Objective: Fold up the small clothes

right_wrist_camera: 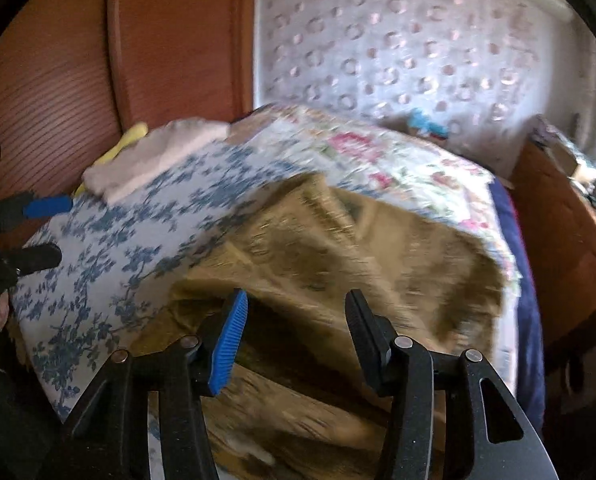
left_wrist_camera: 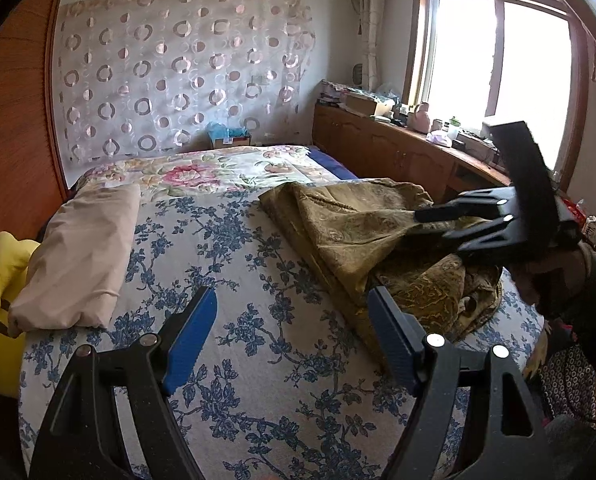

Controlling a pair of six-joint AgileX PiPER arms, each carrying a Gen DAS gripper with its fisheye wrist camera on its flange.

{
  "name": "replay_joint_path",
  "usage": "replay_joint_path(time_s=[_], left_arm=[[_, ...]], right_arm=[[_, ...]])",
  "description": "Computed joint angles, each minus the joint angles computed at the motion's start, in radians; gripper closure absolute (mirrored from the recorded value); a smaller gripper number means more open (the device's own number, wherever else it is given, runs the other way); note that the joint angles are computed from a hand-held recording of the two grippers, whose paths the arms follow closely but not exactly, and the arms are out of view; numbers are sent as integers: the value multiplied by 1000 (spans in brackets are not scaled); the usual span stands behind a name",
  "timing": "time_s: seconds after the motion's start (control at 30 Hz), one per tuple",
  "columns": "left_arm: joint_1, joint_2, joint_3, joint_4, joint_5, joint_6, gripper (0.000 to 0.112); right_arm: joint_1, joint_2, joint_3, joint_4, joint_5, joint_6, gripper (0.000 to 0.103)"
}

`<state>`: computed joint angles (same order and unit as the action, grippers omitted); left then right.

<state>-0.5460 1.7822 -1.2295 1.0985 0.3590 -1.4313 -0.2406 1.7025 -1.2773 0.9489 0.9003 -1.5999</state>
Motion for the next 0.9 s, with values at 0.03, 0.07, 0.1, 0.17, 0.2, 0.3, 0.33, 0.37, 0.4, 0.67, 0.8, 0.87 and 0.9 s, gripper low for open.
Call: replay_joint_path(time_s=[0.03, 0.07, 0.1, 0.17, 0.2, 0.3, 0.33, 0.37, 0.4, 0.67, 0.8, 0.87, 0.9], left_arm=[[0, -3, 5, 5, 1, -7, 34], [1, -5, 9, 11, 1, -16, 34], [2, -7, 13, 17, 0, -24, 34], [4, -14, 23, 29, 0, -40, 34], [4, -16, 26, 33, 0, -47, 34], [5, -23, 38, 49, -3, -67, 34], [6, -26, 44, 58, -4, -77, 34], [7, -26, 44, 58, -6, -77, 34], [7, -26, 45, 59, -7, -78, 34], [8, -23, 45, 57, -12, -74, 34], [5, -17, 44, 69, -13, -89, 34], [1, -14, 43, 98, -7, -121, 34], [0, -13, 44, 113, -6, -139, 34]], right_arm=[[26, 11, -17, -23, 1, 26, 50], [43, 22, -26, -37, 6, 35, 50], [64, 31, -29, -46, 4, 36, 50], [101, 48, -38, -59, 5, 35, 45], [123, 61, -50, -65, 7, 41, 42], [171, 98, -101, -109, 26, 80, 40], [189, 106, -103, -127, 9, 88, 40], [205, 123, -117, -149, -1, 99, 40], [226, 150, -147, -173, -12, 121, 40], [242, 212, -218, -226, -9, 184, 60], [197, 255, -327, -195, 96, 217, 95], [164, 260, -369, -150, 122, 211, 96], [153, 259, -385, -138, 116, 216, 96]])
